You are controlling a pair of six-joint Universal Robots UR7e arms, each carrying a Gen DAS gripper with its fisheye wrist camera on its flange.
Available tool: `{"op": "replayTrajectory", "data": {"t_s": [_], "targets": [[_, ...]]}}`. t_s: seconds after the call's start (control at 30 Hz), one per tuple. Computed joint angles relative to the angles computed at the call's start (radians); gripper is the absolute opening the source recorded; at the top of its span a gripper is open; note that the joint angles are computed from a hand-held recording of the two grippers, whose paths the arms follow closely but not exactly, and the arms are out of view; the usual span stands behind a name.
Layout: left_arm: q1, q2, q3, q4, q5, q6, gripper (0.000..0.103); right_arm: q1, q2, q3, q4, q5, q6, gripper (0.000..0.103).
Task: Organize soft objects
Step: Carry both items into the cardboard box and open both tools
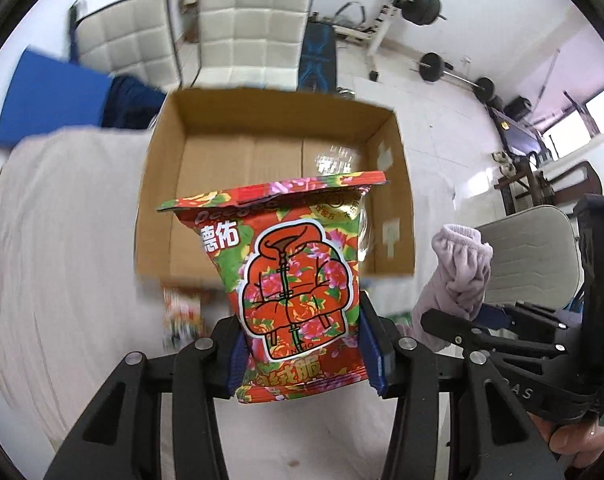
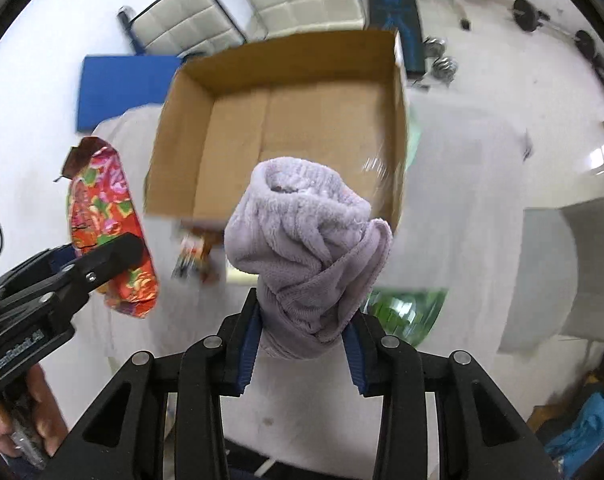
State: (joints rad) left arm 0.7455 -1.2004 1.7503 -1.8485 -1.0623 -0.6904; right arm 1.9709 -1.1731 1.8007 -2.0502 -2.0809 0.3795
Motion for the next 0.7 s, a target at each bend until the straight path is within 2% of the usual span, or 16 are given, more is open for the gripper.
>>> {"op": "replayTrajectory", "data": {"t_s": [0.23,0.3,0.43,0.53,0.7], "targets": [[0.142,0.174,-0.252,0.086,-0.042,0.156,0.044,-0.075,0.22,-0.264,0.104,-0.059,-0.065,0.04],[0.182,0.229,-0.342,0.149,-0.069,0.182,0.044,-0.101,0.291,-0.337,0.122,-0.068,-0.075,0.04],[0.275,0.34,-0.459,0.186,-0.136,0.209,0.044,-0.146,0.42,-0.476,0.206,-0.072,-0.115,0.04],[0.31,0.402,-0.526,0.234,-0.153,0.222,0.044,-0.172,0.488,-0.555,0.257,-0.11,-0.122,0.041],[0.352,0.478,-0.604,0.28,-0.172,0.232,0.044,-0.193,0.558,-0.617,0.241,-0.142,-0.119,0.041]]}}
